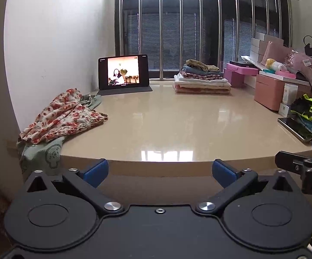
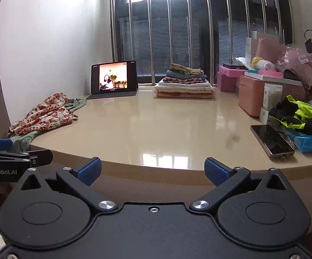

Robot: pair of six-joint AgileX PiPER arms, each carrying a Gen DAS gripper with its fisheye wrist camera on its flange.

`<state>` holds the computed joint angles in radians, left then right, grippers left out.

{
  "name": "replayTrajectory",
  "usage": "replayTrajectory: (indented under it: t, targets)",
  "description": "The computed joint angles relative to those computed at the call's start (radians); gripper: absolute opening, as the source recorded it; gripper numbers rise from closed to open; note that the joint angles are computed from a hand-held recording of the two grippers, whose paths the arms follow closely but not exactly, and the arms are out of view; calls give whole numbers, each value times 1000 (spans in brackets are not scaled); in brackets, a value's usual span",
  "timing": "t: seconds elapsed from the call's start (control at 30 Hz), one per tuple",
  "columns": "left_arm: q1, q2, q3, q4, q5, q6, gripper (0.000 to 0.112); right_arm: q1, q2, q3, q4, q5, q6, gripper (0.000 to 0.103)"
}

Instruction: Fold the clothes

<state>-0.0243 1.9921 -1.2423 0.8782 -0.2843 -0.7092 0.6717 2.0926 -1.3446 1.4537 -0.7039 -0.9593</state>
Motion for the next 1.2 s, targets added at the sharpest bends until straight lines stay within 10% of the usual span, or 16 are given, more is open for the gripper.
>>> replayTrajectory:
  t: [1.2]
  targets:
    - [-12,-1,2,6,29,-20,103,-8,1,-4,12,13,-21,103]
